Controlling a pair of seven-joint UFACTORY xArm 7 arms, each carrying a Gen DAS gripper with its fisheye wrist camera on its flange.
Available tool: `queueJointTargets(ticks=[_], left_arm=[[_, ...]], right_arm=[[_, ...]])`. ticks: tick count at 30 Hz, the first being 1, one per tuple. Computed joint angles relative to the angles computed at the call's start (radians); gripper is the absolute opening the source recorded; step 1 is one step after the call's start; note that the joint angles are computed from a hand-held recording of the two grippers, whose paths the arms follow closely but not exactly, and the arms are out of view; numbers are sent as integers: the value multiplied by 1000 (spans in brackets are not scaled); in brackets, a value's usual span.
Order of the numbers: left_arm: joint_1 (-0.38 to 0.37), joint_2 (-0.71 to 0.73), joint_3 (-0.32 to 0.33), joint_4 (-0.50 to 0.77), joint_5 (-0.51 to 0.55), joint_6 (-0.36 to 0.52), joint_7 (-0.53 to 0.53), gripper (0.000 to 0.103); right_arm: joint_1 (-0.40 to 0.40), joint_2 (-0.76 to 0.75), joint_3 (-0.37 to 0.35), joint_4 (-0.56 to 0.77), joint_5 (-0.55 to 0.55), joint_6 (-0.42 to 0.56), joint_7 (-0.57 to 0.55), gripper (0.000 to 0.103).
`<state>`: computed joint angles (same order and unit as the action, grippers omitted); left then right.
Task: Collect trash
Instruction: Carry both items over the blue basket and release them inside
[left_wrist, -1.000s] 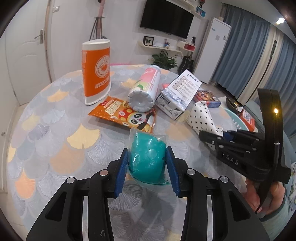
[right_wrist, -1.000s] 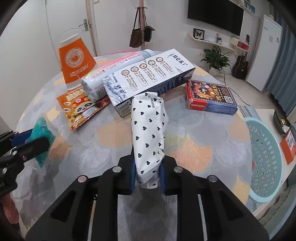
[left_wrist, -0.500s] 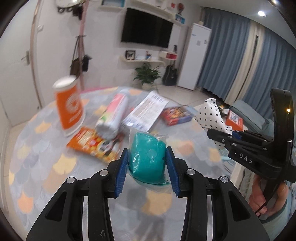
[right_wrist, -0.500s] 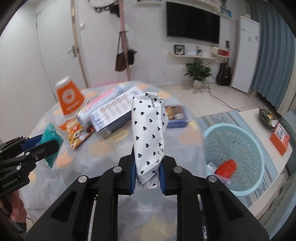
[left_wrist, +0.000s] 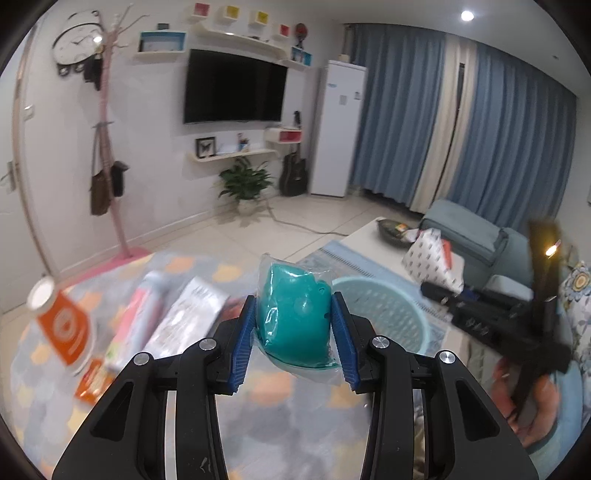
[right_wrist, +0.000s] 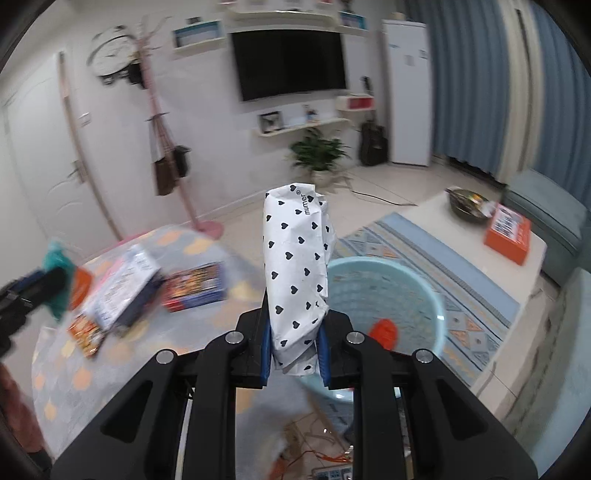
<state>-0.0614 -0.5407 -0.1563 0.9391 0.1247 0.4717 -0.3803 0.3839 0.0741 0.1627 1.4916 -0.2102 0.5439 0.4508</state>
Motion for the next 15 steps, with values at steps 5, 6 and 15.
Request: queueJointTargets(ticks=[5,6,15], left_arm=[[-16,155,-44,145,25,-12,-15,38],[-23,179,-44,163,28,-14,-18,38],[-100,506,-19,421,117,9,-115,38]], right_arm=[[-42,57,-30,43,50,43,-12,17],[-51,69,-33,48,73,47,-21,17],[-85,215,-49,150,183,122,-76,17]])
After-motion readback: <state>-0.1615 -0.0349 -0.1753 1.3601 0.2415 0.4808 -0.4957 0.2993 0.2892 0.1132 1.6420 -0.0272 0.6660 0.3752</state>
